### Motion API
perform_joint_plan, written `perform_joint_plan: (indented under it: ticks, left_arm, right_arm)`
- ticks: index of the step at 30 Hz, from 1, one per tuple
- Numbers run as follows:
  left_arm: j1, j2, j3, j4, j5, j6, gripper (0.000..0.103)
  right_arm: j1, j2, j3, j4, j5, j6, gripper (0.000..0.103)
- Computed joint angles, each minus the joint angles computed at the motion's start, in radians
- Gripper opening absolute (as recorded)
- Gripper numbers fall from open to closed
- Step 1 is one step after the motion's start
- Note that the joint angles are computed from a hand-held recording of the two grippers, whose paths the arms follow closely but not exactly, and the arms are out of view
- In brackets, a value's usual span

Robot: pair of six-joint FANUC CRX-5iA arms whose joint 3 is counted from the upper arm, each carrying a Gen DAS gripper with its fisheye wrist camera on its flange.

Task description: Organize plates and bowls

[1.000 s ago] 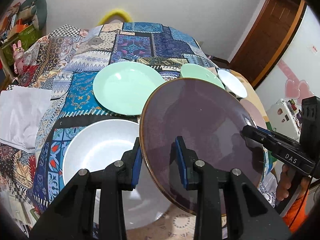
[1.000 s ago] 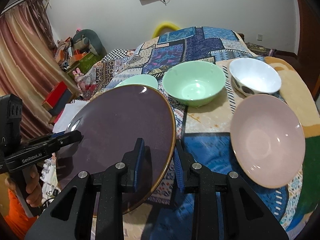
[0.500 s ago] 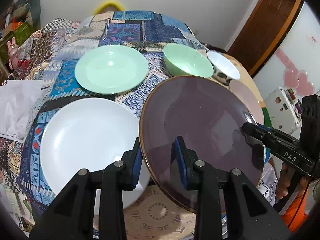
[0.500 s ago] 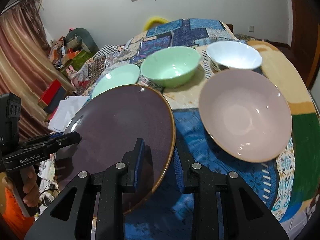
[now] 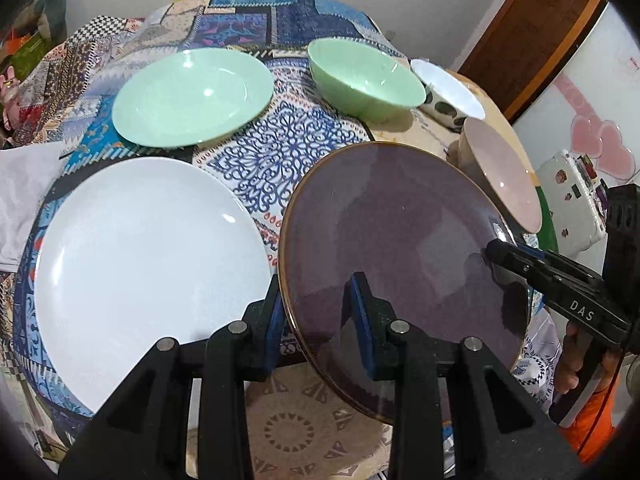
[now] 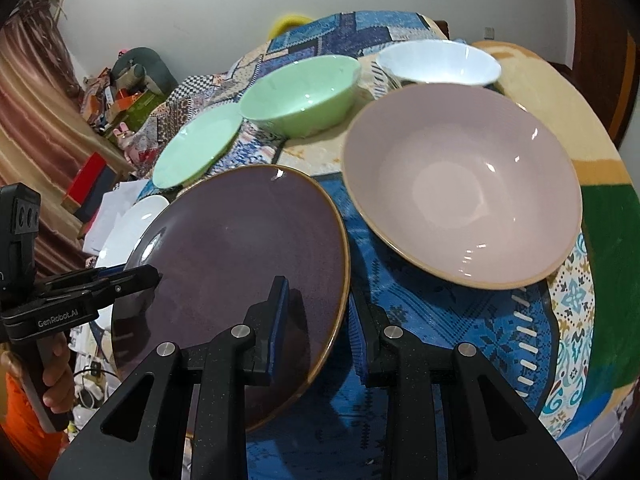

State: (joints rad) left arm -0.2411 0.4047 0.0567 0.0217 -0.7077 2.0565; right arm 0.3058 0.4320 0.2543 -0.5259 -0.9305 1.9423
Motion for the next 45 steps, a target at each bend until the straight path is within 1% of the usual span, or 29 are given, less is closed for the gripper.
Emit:
perform_joint_plan:
  ticks: [5,10,15,18,19,21,24,26,28,29,31,33,34,36,37,38,39,40,42,45]
  left_arm:
    - [-0.007,0.029,0.023,0.0,-0.013,-0.009,0.032]
    - [-0.004,0.044,0.027,0.015,-0.018,-0.025,0.032]
    - [0.002,0.052,0.021,0.034,-0.014,-0.035,0.032]
    - [0.005,0.055,0.022,0.042,-0.019,-0.043,0.032]
    - [0.004,0.057,0.026,0.041,-0.022,-0.042,0.032]
    - [0.0,0.061,0.04,0.021,-0.038,-0.032,0.032]
    - [-0.017,0.061,0.067,-0.039,-0.061,0.004,0.032]
    - [-0.028,0.051,0.075,-0.081,-0.069,0.035,0.032]
    - [-0.032,0.038,0.07,-0.1,-0.063,0.052,0.032]
    - [-0.033,0.035,0.07,-0.104,-0.061,0.057,0.033]
    - [-0.038,0.014,0.061,-0.128,-0.056,0.085,0.037]
    - [-0.045,-0.007,0.053,-0.159,-0.055,0.113,0.045]
    - [-0.05,-0.02,0.05,-0.183,-0.057,0.133,0.047]
    - [-0.06,-0.047,0.042,-0.226,-0.061,0.167,0.053]
    - [-0.062,-0.062,0.034,-0.243,-0.061,0.181,0.055]
    - [-0.063,-0.079,0.024,-0.256,-0.061,0.195,0.059]
    - [-0.062,-0.092,0.016,-0.265,-0.062,0.205,0.065]
    - [-0.063,-0.11,0.005,-0.282,-0.063,0.226,0.067]
    - [-0.064,-0.144,-0.015,-0.325,-0.072,0.273,0.067]
    - [-0.054,-0.177,-0.036,-0.356,-0.095,0.308,0.068]
  right_arm:
    - [0.002,0.013,0.004,0.019,-0.007,-0.015,0.026]
    - [-0.01,0.025,0.015,0.006,-0.022,-0.005,0.025]
    - [0.005,0.023,0.005,0.044,0.005,-0.012,0.025]
    - [0.009,0.028,0.01,0.059,0.002,-0.014,0.025]
    - [0.009,0.027,0.011,0.062,-0.001,-0.015,0.028]
    - [0.011,0.025,0.01,0.068,-0.002,-0.017,0.028]
    - [0.019,0.011,-0.005,0.095,0.013,-0.024,0.028]
    - [0.018,0.006,-0.006,0.094,0.008,-0.024,0.03]
    - [0.02,-0.007,-0.017,0.095,0.016,-0.025,0.034]
    - [0.021,-0.017,-0.025,0.096,0.024,-0.024,0.036]
    - [0.022,-0.034,-0.035,0.09,0.032,-0.017,0.041]
    - [0.026,-0.053,-0.047,0.084,0.046,-0.013,0.047]
    - [0.028,-0.062,-0.051,0.08,0.05,-0.01,0.05]
    - [0.032,-0.081,-0.057,0.068,0.059,0.003,0.054]
    - [0.036,-0.085,-0.058,0.066,0.062,0.005,0.056]
    - [0.039,-0.093,-0.06,0.059,0.066,0.013,0.057]
    - [0.043,-0.099,-0.063,0.053,0.071,0.019,0.06]
    - [0.049,-0.104,-0.065,0.049,0.076,0.025,0.062]
    - [0.062,-0.112,-0.066,0.039,0.082,0.039,0.065]
    - [0.084,-0.111,-0.059,0.034,0.087,0.053,0.065]
